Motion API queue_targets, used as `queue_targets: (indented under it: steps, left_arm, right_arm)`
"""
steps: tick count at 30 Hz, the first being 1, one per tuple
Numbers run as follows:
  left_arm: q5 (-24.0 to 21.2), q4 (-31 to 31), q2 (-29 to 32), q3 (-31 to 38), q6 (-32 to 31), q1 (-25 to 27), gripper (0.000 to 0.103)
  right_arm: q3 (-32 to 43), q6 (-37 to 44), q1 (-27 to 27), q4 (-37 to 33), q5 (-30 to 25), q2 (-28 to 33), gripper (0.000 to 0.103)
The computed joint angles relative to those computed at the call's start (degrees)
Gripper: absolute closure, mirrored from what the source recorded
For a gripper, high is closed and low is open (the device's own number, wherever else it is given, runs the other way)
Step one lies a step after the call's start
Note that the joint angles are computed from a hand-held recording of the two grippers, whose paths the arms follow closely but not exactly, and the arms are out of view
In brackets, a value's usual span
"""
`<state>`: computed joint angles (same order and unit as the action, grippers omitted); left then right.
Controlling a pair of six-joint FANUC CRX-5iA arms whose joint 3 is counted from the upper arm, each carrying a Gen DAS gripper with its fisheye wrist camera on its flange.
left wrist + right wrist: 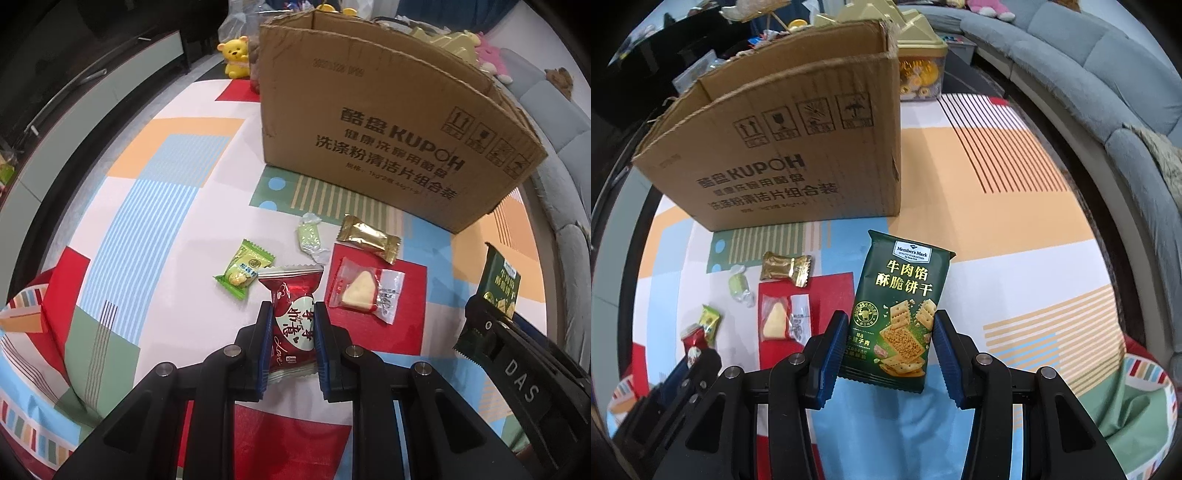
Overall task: Organize snacks
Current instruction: 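Carry both held packets up and over the open cardboard box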
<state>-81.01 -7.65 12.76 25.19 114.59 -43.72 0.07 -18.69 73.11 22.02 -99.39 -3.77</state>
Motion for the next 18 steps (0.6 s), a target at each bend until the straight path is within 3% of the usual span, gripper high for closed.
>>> queue_targets:
  steps: [18]
  left_arm:
    - [1.96,-1.96,-2.15,1.78,-4.72,0.35,0.082]
  right_arm:
    - [3.8,6.49,4.38,8.3,-4.68,1.68,0.055]
